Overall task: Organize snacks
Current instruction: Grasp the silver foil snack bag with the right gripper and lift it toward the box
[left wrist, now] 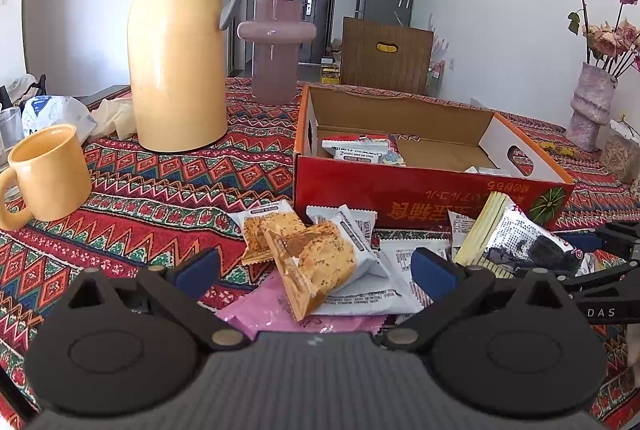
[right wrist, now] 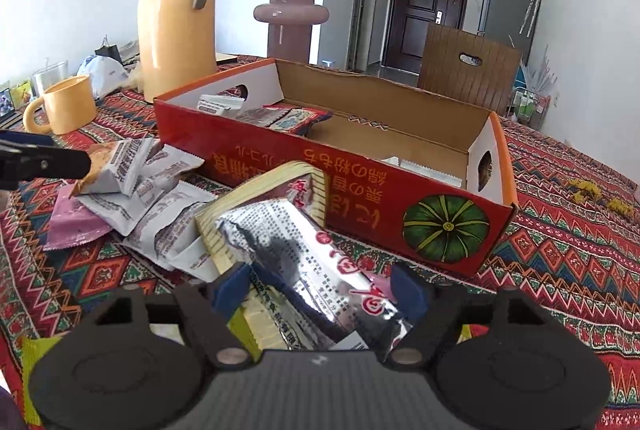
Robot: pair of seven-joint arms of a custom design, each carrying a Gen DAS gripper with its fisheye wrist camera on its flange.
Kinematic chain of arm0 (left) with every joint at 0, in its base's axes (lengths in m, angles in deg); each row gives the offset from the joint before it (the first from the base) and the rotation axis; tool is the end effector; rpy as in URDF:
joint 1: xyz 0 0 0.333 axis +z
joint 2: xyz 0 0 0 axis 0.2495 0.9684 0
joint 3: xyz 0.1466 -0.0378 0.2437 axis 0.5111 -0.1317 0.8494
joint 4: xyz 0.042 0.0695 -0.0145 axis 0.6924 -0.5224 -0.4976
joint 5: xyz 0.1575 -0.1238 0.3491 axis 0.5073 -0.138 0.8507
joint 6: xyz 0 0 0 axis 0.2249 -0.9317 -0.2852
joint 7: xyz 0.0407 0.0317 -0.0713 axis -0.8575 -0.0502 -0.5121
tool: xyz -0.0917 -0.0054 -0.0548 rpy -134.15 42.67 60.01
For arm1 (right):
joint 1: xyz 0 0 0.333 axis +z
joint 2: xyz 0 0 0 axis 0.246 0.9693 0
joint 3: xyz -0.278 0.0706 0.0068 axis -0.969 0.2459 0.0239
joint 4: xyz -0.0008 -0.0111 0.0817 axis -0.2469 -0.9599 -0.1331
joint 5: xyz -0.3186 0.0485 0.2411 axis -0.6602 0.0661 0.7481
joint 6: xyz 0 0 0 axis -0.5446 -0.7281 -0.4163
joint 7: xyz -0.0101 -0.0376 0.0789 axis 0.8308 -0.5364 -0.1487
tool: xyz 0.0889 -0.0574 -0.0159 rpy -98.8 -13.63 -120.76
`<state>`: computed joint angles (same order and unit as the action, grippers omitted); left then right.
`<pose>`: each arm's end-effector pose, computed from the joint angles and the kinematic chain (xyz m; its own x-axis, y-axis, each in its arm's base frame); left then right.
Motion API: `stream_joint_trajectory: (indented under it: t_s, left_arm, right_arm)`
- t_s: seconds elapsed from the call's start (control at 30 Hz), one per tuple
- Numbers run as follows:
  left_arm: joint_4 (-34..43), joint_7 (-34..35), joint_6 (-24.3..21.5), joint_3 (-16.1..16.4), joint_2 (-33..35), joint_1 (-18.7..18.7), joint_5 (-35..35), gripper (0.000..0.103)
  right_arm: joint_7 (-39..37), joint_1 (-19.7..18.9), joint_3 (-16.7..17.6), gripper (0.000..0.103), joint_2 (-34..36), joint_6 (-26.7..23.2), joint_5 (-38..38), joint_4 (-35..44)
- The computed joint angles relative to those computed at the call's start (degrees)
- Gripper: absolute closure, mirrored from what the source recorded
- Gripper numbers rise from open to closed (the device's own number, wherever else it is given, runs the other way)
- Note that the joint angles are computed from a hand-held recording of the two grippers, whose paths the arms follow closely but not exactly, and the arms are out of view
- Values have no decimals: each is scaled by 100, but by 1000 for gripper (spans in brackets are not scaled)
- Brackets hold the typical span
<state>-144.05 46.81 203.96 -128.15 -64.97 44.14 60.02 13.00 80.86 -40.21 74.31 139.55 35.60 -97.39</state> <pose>0.4164 -0.2737 0.4411 0.0521 -0.9964 0.0664 -0.5514 -0.0841 -0.8300 0.4860 0.1446 0.4022 0.5012 -0.8633 0.0591 -0.5249 -0.3576 -0.7723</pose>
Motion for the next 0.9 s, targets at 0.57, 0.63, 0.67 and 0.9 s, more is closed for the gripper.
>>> stream_joint_trajectory:
  t_s: [0.57,0.63,0.67,0.9]
  left_arm:
    - [-84,-87,-191,184,-192,-237,37,0]
    - [-77,-58,-256,250,-145,-310,71,0]
    - [-75,-45,-294,286,-119,-351,96,0]
    - [189,-206,-599,337,208,-361,501,0]
  right_arm:
    - [340,-749,627,75,-845,811,-393,-794]
    - [560,-796,624,75,-998,1097,-454,-941]
    - [680,-821,628,75,-1049,1228,-477,-997]
    - [1589,-1085,792,75,-893,1880,-530,-1124]
